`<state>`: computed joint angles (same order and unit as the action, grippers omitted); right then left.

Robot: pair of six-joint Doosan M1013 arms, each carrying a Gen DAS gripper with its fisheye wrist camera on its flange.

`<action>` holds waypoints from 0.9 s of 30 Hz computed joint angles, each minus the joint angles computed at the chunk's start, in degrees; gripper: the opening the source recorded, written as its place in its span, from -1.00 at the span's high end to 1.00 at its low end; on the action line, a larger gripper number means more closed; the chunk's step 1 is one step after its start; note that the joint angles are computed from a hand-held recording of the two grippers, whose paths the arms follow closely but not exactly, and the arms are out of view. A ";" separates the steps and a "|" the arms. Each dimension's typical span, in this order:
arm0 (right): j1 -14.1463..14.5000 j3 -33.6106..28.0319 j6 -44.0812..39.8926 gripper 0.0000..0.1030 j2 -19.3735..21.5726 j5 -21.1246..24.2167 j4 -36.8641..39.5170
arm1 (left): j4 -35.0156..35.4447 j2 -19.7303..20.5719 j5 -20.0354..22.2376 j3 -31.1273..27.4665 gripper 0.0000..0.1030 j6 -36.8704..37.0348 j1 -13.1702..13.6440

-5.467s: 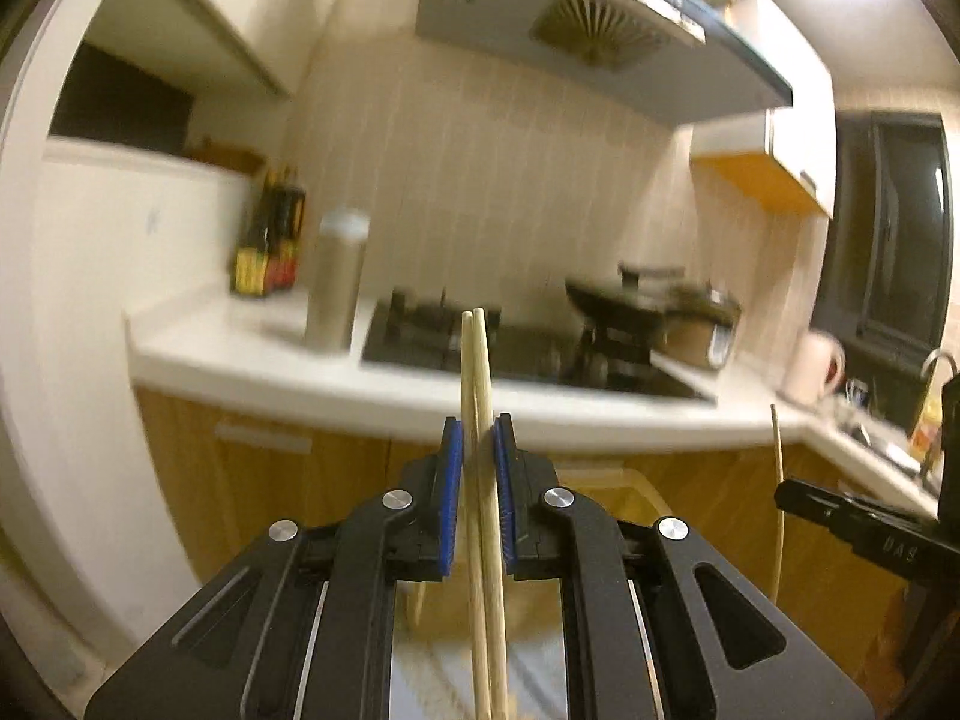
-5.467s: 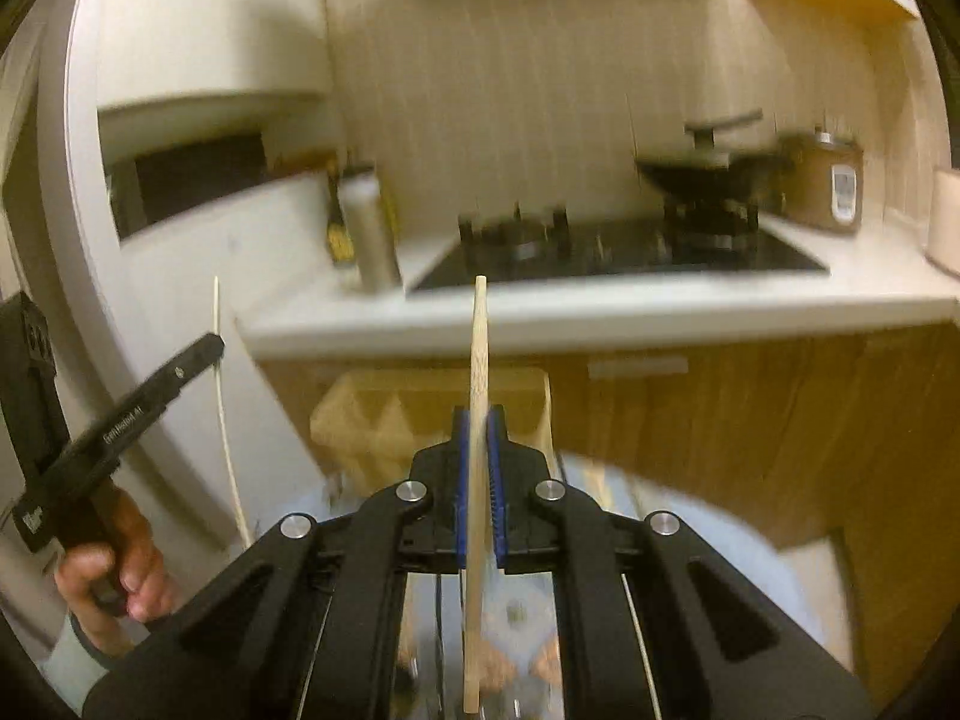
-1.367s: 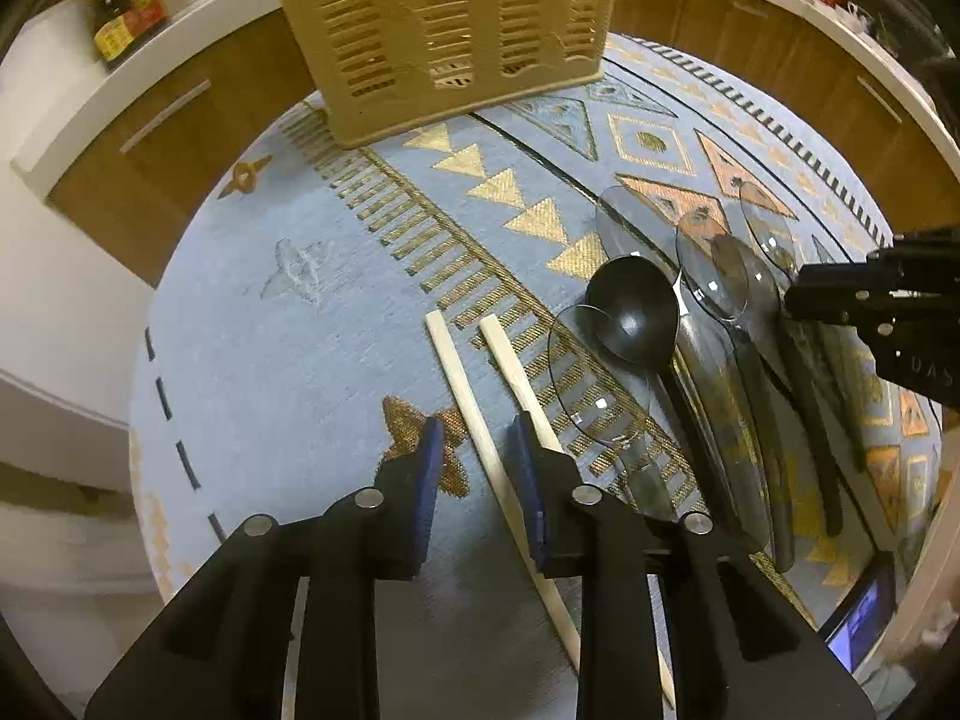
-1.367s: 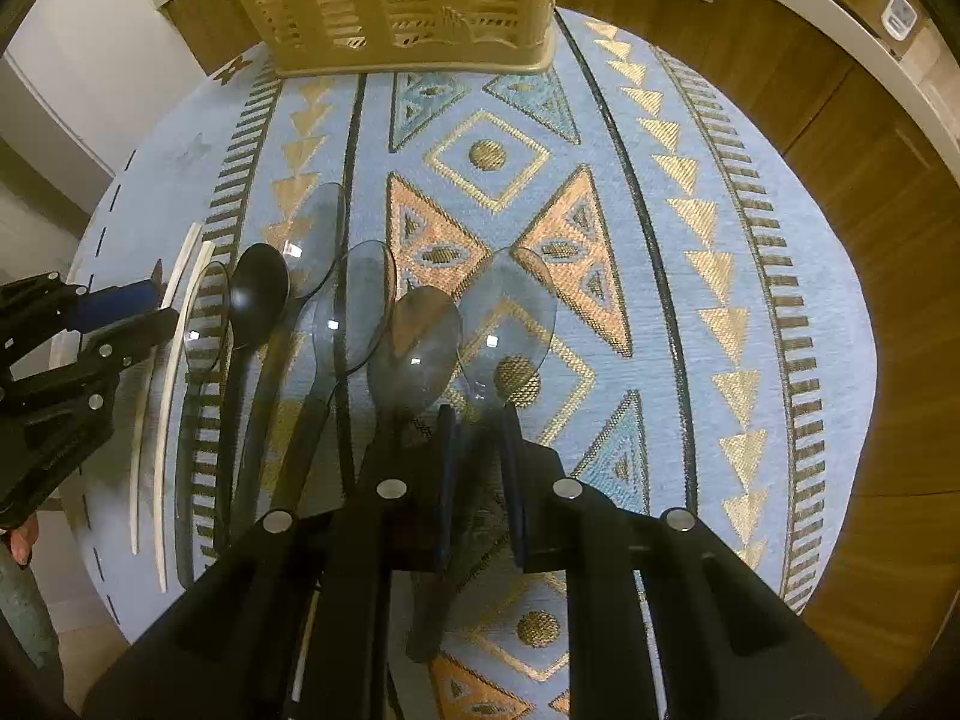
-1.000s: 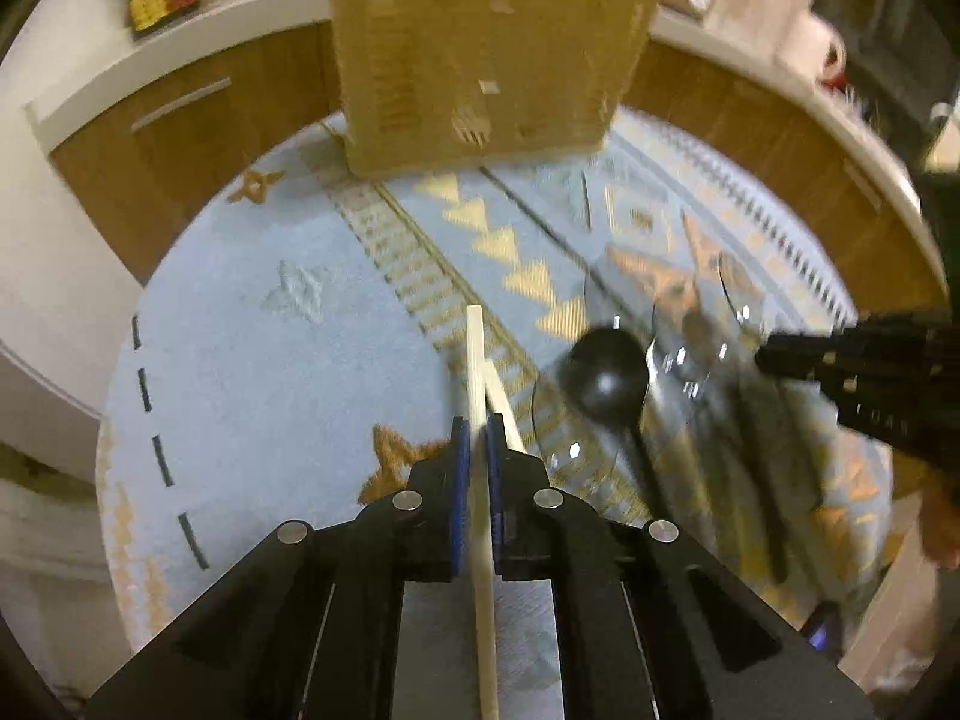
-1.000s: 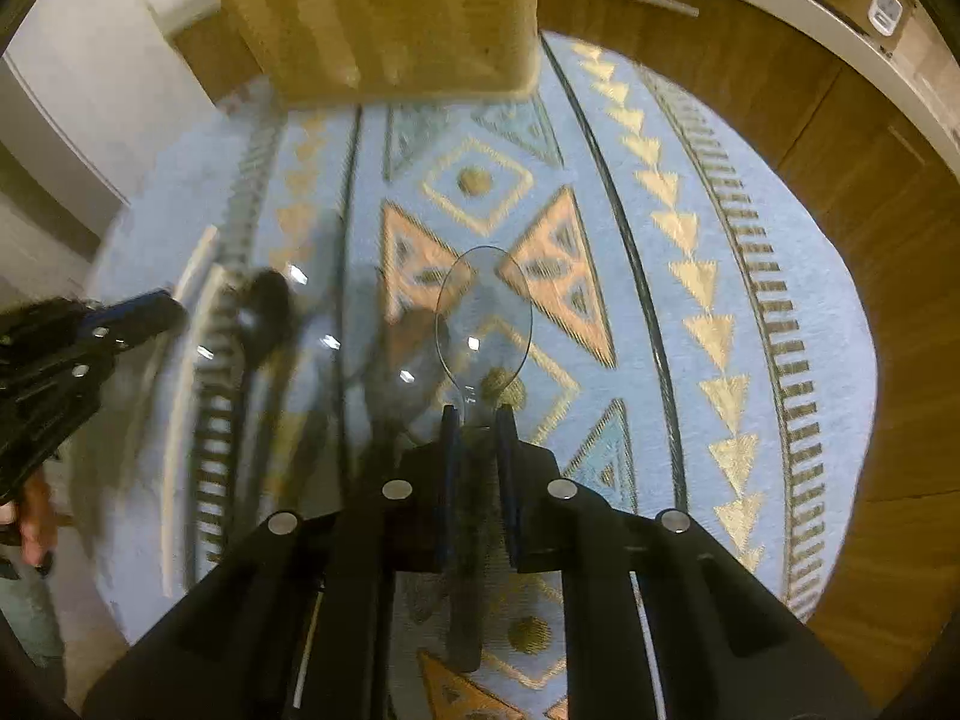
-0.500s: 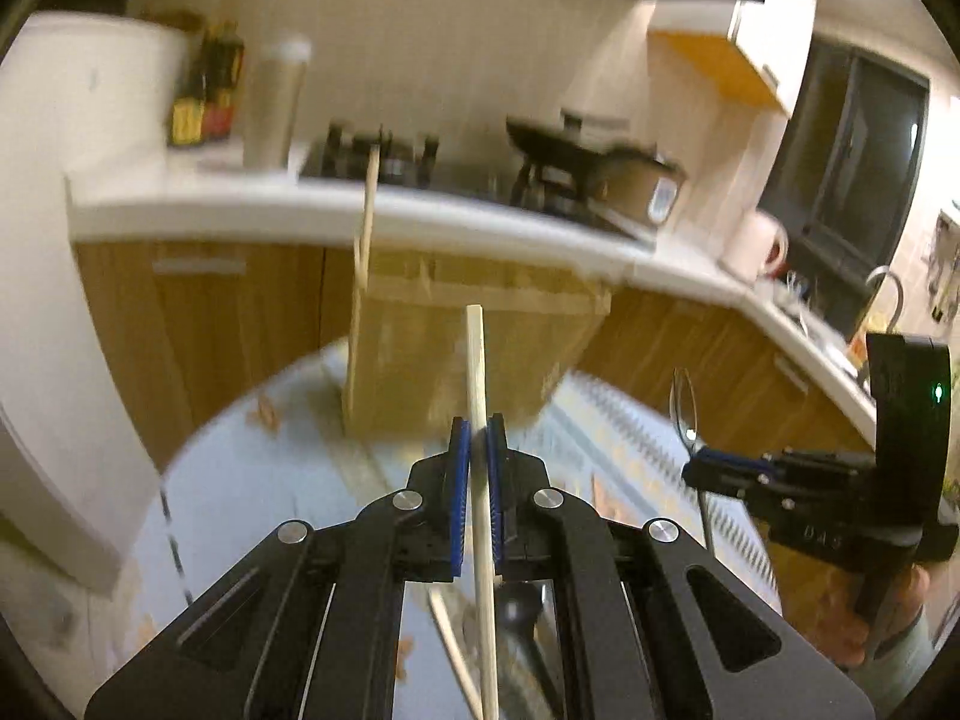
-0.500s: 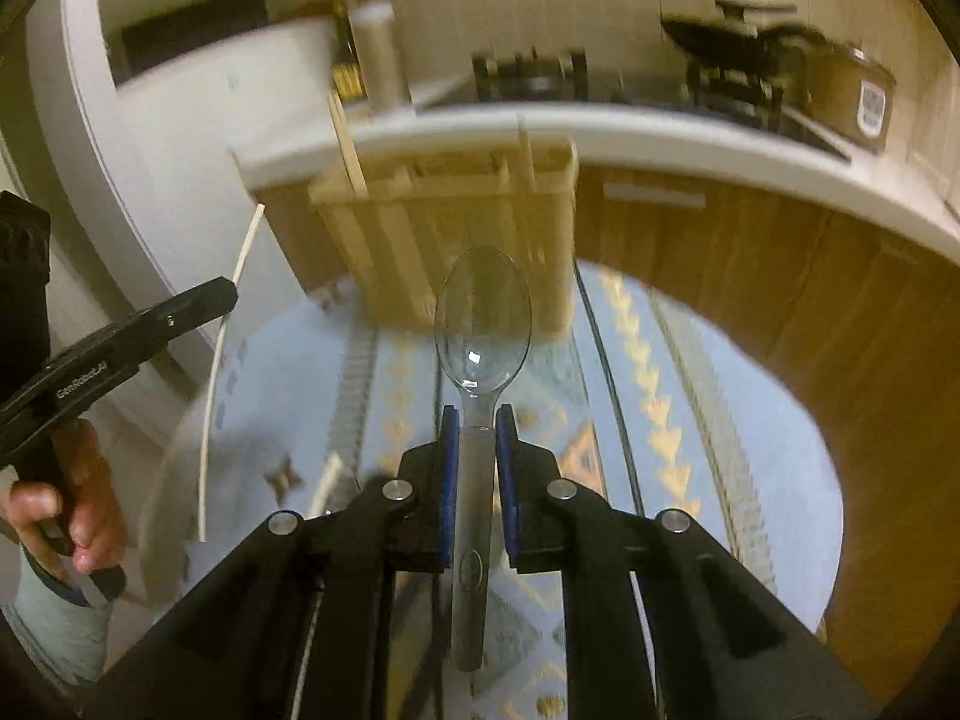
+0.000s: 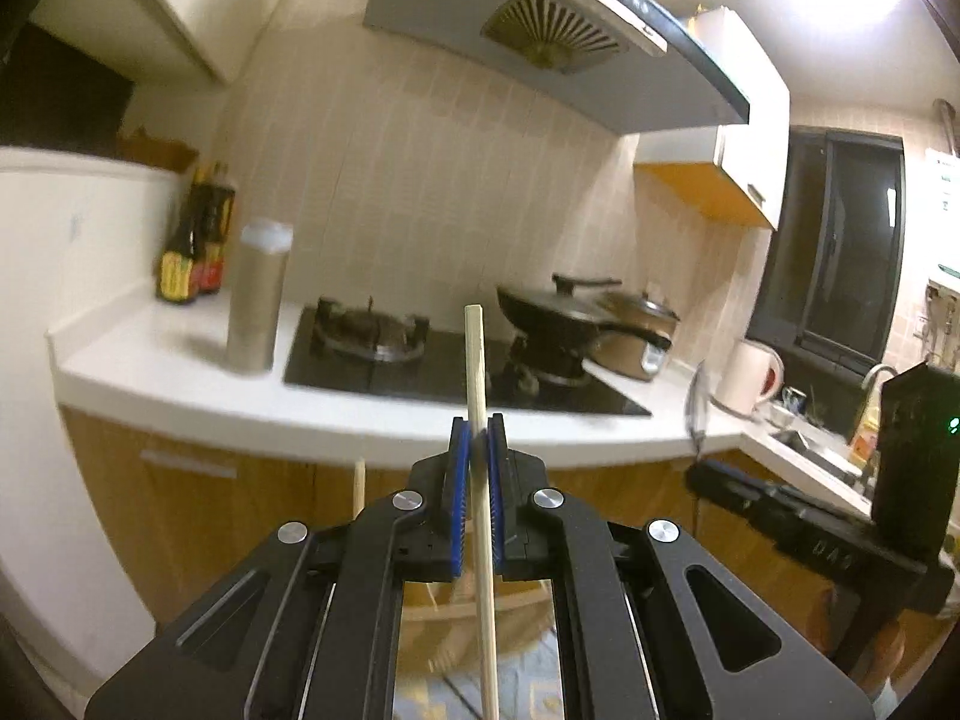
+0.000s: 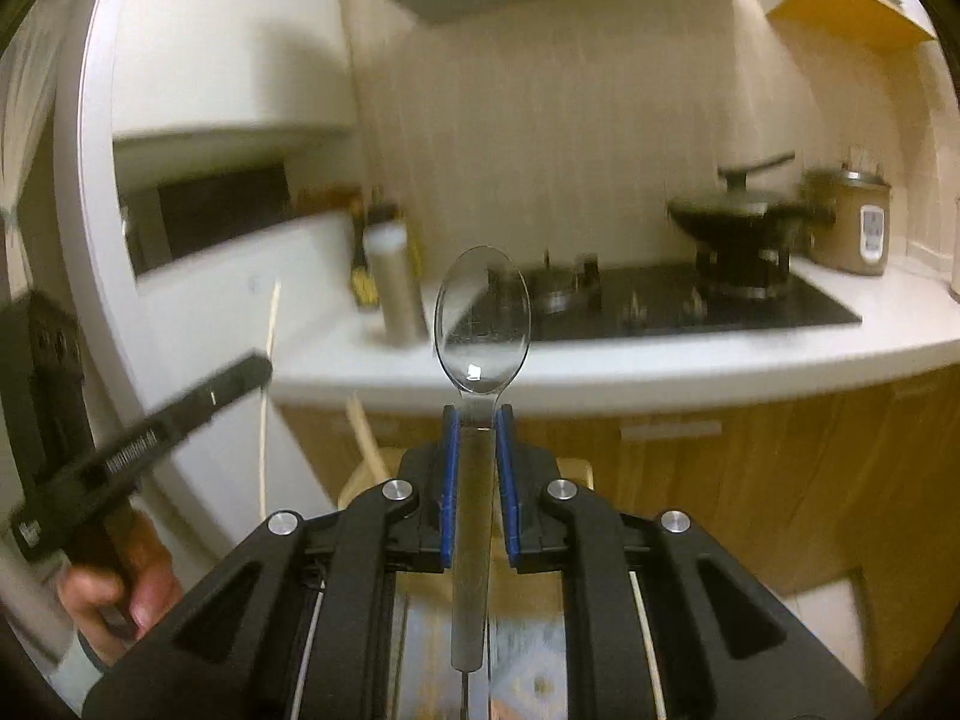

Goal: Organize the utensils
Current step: 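Lift both items over the tan basket and open both tools to drop them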

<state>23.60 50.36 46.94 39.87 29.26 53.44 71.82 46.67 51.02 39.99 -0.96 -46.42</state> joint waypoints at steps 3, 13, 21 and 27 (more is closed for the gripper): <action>0.10 -1.18 -3.95 0.80 1.23 -6.45 6.36 | 3.20 1.27 0.49 -1.77 0.92 -1.47 0.50; 0.81 -10.27 7.66 0.80 8.28 -10.79 -3.29 | 11.84 5.94 5.64 -7.13 0.92 -3.51 1.55; 1.94 -10.73 13.67 0.80 10.21 -14.85 -10.92 | 13.18 8.31 10.32 -8.67 0.92 -2.72 1.80; 1.98 -9.16 9.93 0.80 9.96 -15.59 -7.36 | 14.05 7.32 9.09 -5.39 0.92 -5.85 2.02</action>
